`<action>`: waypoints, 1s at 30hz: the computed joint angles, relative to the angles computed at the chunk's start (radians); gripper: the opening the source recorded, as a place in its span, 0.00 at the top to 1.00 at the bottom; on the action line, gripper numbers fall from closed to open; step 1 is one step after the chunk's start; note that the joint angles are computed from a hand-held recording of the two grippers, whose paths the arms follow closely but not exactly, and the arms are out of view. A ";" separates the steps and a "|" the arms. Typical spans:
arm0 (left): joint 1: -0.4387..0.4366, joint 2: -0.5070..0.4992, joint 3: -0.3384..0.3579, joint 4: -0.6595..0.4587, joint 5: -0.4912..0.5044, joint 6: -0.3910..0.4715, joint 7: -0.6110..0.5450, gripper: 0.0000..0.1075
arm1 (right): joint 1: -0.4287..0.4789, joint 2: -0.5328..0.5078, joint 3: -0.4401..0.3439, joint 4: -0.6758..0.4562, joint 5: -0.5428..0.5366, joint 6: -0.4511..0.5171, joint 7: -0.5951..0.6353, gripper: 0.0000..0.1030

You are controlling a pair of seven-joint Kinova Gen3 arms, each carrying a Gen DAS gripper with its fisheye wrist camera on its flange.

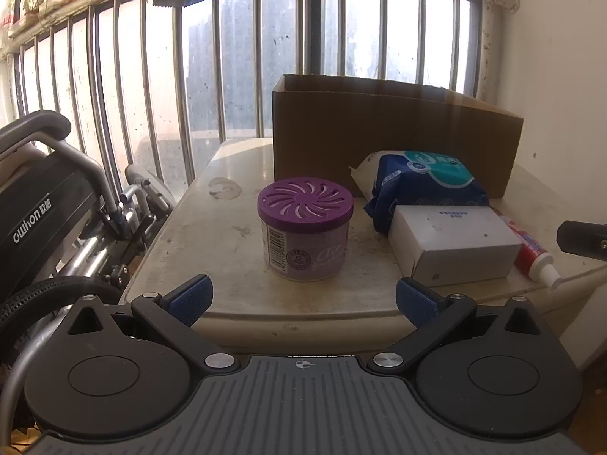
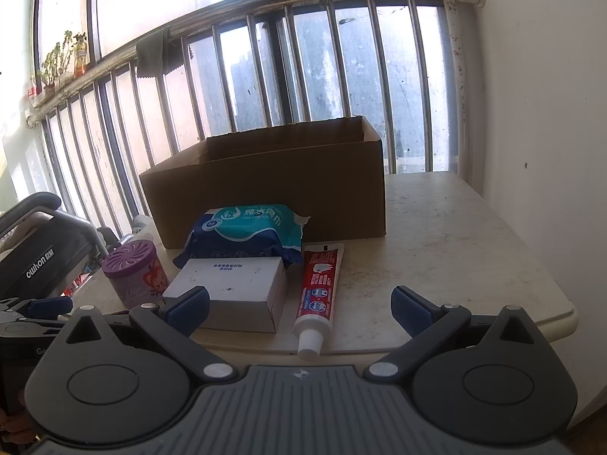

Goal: Organize objects

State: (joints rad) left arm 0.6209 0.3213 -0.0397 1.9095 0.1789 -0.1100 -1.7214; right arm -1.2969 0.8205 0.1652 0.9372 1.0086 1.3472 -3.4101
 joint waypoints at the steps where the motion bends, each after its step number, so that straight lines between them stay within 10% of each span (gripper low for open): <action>1: 0.000 0.000 0.000 0.000 0.000 0.001 -0.001 0.04 | 0.000 0.000 0.000 0.000 0.000 0.000 0.000 0.00; 30: -0.028 -0.001 0.029 0.003 -0.013 0.001 0.011 0.04 | 0.001 -0.001 -0.001 0.002 0.002 -0.002 0.001 0.00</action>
State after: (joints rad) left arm 0.5925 0.3201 -0.0107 1.9126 0.1662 -0.1095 -1.7103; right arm -1.2963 0.8190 0.1637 0.9393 1.0106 1.3449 -3.4092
